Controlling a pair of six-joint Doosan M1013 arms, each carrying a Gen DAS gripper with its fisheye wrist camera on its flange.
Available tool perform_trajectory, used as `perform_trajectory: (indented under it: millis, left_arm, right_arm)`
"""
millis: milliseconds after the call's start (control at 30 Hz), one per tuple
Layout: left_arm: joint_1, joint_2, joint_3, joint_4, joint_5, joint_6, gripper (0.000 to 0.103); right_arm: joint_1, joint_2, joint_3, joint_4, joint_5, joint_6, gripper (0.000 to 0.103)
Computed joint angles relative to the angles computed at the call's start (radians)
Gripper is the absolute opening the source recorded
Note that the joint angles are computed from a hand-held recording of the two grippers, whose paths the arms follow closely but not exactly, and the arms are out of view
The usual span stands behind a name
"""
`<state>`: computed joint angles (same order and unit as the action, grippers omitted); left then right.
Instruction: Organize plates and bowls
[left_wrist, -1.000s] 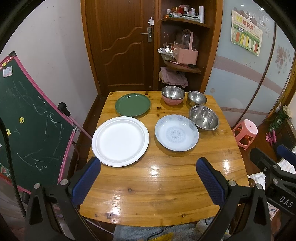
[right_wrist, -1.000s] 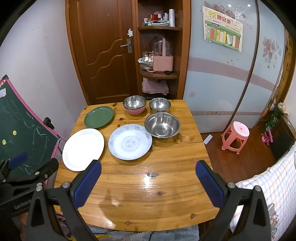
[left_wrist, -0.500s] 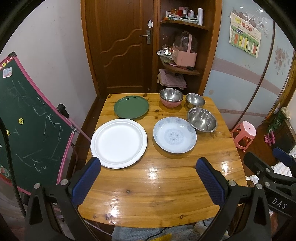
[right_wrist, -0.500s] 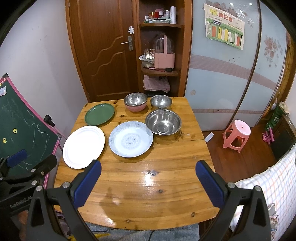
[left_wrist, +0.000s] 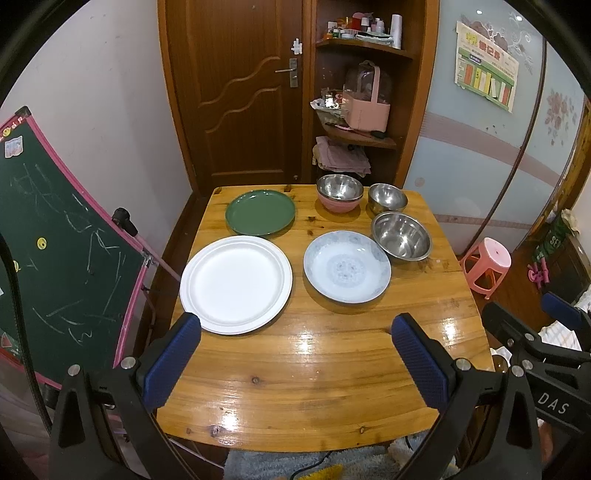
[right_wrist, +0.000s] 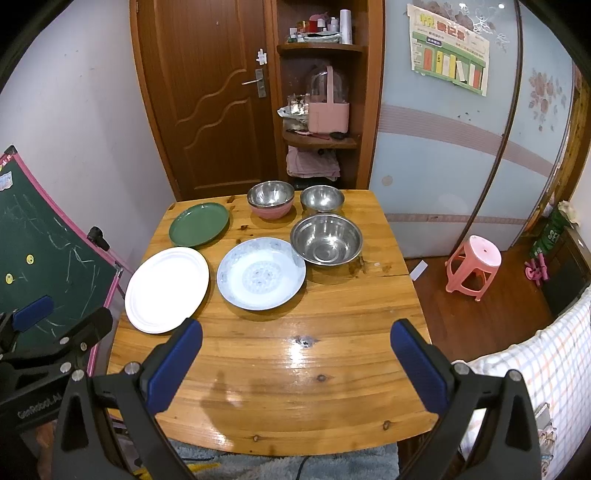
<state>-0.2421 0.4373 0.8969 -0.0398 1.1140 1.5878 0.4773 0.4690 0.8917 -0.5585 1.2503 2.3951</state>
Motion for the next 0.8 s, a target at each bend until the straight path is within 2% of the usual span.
perform_trajectory:
  millis: [500, 800]
  left_arm:
    - [0.000, -0.004, -0.001, -0.055, 0.024, 0.041, 0.102]
    - [-0.006, -0.023, 0.019, -0.048, -0.008, 0.026, 0.102]
  right_arm:
    - [-0.004, -0.041, 0.056, -0.003, -0.040, 0.038, 0.102]
    - [-0.010, -0.069, 0.094, 0.001, -0.080, 0.067, 0.102]
